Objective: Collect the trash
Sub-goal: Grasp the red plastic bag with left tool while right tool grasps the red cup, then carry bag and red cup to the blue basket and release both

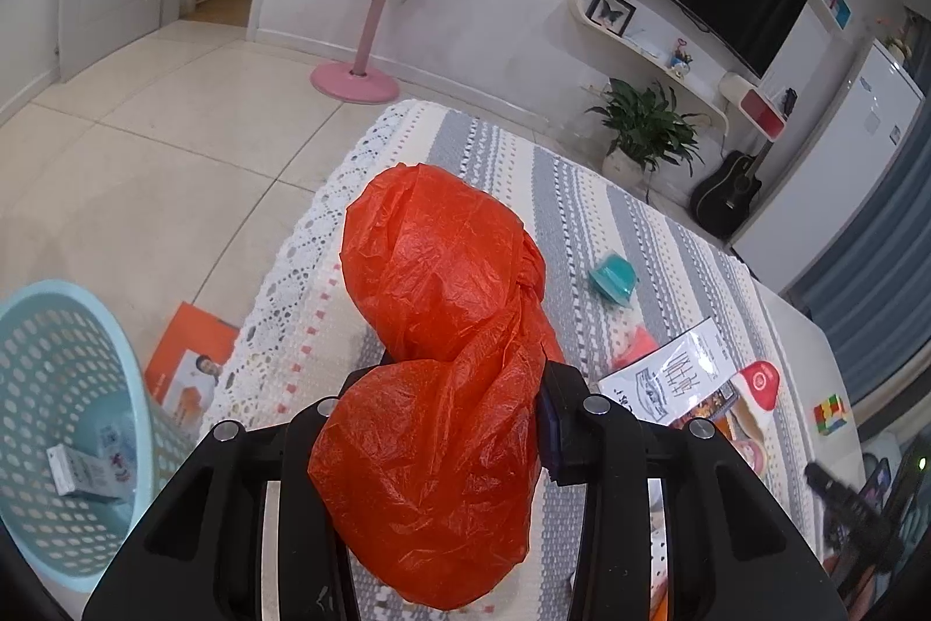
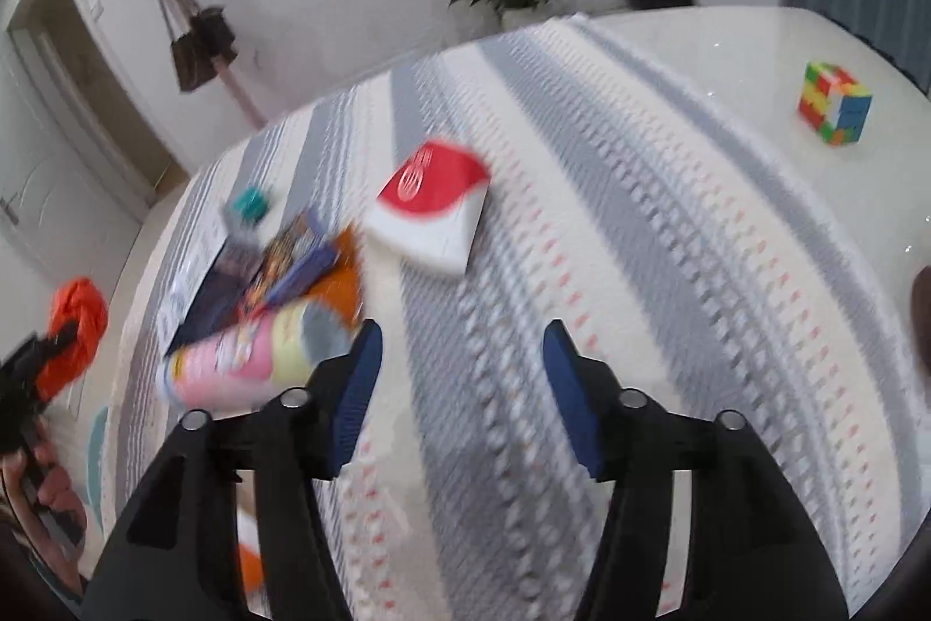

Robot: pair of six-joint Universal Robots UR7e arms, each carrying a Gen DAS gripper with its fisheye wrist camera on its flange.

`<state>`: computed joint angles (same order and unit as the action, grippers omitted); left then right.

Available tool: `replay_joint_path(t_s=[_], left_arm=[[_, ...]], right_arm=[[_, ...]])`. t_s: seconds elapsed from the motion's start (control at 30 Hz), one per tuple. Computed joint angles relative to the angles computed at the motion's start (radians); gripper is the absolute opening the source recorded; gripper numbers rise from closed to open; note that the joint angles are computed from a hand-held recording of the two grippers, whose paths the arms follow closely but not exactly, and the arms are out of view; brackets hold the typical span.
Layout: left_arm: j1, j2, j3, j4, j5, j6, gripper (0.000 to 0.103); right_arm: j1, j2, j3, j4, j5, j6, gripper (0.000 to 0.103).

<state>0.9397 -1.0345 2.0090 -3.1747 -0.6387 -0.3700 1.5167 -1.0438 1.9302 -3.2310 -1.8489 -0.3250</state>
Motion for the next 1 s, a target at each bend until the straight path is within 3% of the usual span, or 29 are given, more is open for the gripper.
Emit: replay_joint_path(t_s=[0.27,0.47,0.67,0.83,0.93,1.0], left_arm=[[0.001,-0.001,-0.003,0.020,0.002,0.007,0.037],[0.000,-0.002,-0.009,0.044,0.008,0.013,0.037],[-0.002,0.000,-0.012,0.055,0.015,0.026,0.037],[-0.002,-0.001,-0.009,0.067,0.019,0.021,0.037],[-0.001,-0.003,-0.009,0.073,0.019,0.015,0.037],[-0.002,-0.003,-0.008,0.073,0.022,0.016,0.037]], right_arm=[[0.008,0.146,-0.250,0.200,0.022,0.044,0.063],[0.005,0.231,-0.363,0.271,-0.035,0.120,0.064],[0.015,0.271,-0.418,0.269,-0.055,0.127,0.063],[0.032,0.295,-0.441,0.277,-0.078,0.134,0.055],[0.041,0.309,-0.471,0.311,-0.076,0.149,0.045],[0.048,0.307,-0.472,0.318,-0.069,0.137,0.033]])
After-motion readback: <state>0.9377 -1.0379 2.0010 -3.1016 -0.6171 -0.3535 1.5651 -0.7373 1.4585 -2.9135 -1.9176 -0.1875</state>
